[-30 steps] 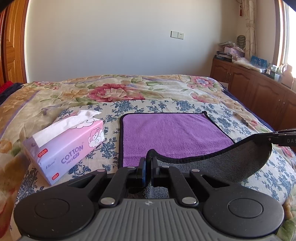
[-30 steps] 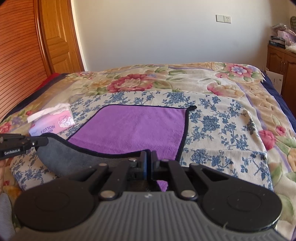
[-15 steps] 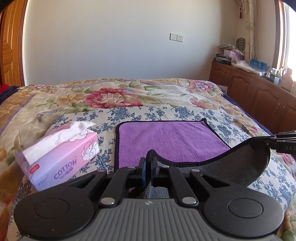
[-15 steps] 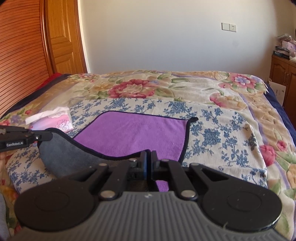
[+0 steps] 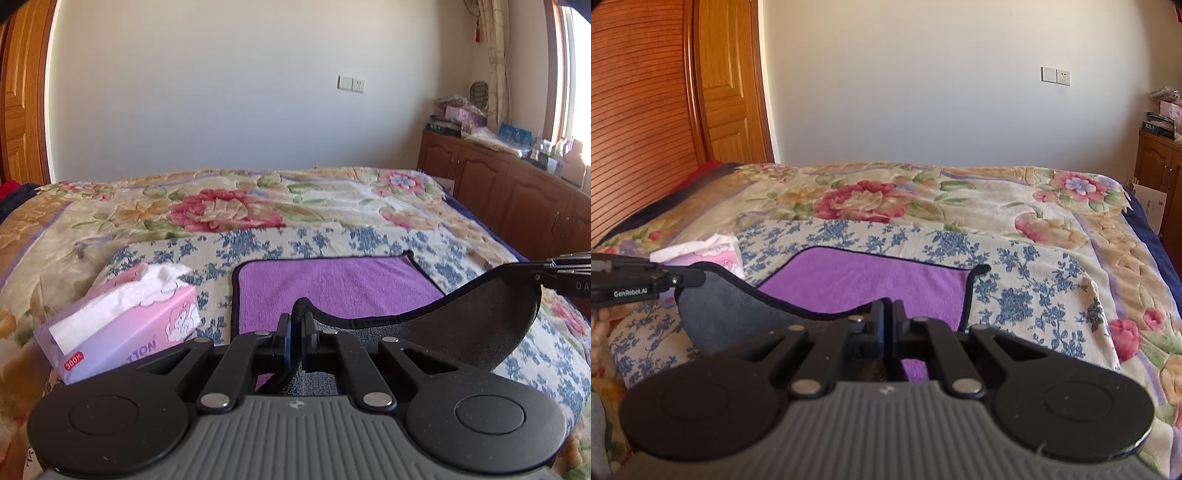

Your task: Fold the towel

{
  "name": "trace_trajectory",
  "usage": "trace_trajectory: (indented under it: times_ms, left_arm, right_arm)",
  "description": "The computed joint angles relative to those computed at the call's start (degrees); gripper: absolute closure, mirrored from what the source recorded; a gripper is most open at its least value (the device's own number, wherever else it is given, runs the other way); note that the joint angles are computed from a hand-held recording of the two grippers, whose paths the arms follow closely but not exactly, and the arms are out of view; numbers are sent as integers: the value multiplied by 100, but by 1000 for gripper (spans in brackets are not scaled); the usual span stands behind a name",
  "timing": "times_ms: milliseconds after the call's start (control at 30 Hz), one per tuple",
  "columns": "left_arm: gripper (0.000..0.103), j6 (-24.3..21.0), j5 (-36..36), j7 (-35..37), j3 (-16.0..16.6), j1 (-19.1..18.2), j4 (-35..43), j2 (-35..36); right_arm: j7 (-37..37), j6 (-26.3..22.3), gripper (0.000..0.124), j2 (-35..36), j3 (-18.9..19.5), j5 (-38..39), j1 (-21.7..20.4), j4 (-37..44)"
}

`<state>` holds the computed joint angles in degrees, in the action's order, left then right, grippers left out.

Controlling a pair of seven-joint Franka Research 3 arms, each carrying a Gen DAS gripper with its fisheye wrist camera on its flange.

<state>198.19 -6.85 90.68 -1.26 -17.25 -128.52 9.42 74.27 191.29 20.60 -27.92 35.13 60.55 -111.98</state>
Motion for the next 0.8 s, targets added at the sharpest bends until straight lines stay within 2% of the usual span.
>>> trace_trajectory:
  times_ms: [133, 267, 367, 467, 533, 633, 800]
  left_arm:
    - [97, 33, 35, -11, -31, 4, 61, 16]
    - [97, 24, -127, 165, 60, -143, 124, 40]
    - [97, 11, -243, 262, 127, -227, 173, 64]
    - [97, -10, -352, 379, 202, -307, 236, 101]
    - [97, -37, -339, 373, 199, -291, 285, 131]
    - [97, -99, -98, 149, 81, -108, 375, 184]
    - [97, -153, -158, 274, 392, -420, 571, 306]
  right_arm:
    - [-40, 84, 119, -18, 261, 2, -244, 37]
    - [-177, 120, 119, 44, 366, 91, -354, 148]
    - [-246, 29, 119, 195, -33, 217, -25, 278]
    - [-221, 40, 119, 257, 10, 121, -109, 353]
    - [-204, -19, 119, 345, -172, 111, 16, 422]
    - [-132, -26, 119, 423, -238, 4, 25, 500]
    - [-102, 31, 119, 538, -322, -84, 33, 622]
